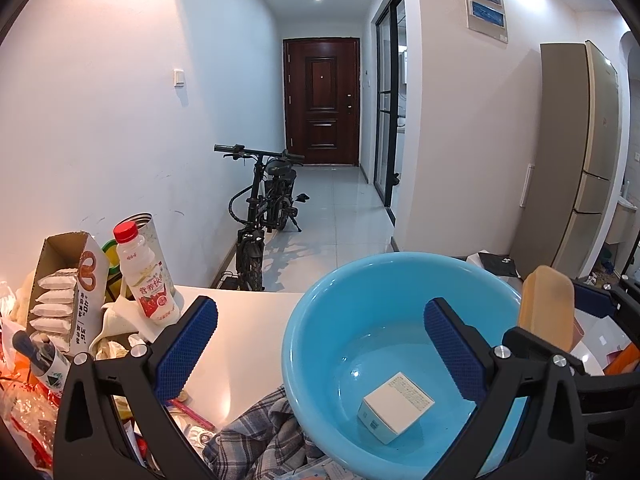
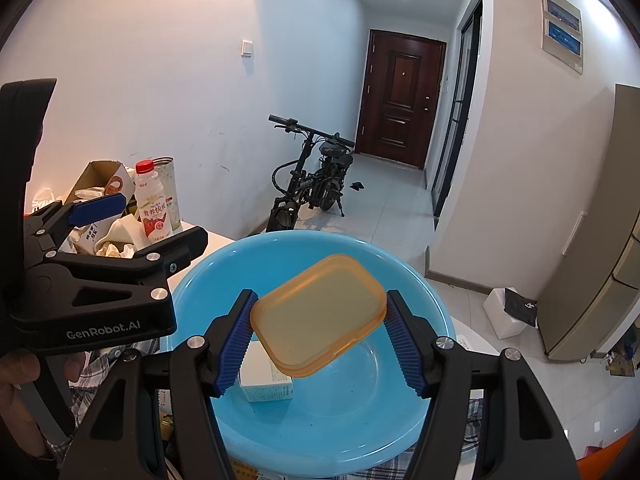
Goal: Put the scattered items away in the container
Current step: 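Open left gripper to drop peach box into blue basin, then open right gripper to drop orange soap box into blue basin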
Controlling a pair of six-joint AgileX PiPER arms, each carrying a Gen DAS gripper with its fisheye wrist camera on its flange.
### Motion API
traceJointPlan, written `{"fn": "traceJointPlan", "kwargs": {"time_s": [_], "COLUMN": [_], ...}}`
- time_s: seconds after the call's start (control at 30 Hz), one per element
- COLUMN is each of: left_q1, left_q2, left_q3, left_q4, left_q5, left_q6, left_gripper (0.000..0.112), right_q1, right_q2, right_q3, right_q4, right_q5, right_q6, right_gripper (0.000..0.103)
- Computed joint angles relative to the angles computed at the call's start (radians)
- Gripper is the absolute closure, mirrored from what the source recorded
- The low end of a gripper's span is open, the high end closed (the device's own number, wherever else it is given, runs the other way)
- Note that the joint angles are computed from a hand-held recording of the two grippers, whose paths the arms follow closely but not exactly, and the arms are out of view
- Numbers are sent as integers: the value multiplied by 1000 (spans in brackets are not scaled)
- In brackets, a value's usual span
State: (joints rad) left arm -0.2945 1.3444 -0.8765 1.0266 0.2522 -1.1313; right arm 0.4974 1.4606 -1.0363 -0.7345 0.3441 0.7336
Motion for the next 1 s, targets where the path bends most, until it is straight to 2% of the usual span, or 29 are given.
{"fn": "traceJointPlan", "kwargs": {"time_s": [0.4,0.9,1.0], "left_q1": [29,-20,-13], "left_q2": [5,1,0], "left_q3": [-10,-1,-3], "left_q4": [-66,66,50], "left_q5": [-10,17,12], "left_q6": [55,-49,-36], "left_gripper": [10,10,10], "right_q1": [6,22,18], "right_q2": [-24,-16,-23], "right_q3": [19,5,7], "right_q4": [-15,-12,25], "right_q5": [-9,13,10], "right_q6": [5,1,-34], "right_gripper": [37,37,37]}}
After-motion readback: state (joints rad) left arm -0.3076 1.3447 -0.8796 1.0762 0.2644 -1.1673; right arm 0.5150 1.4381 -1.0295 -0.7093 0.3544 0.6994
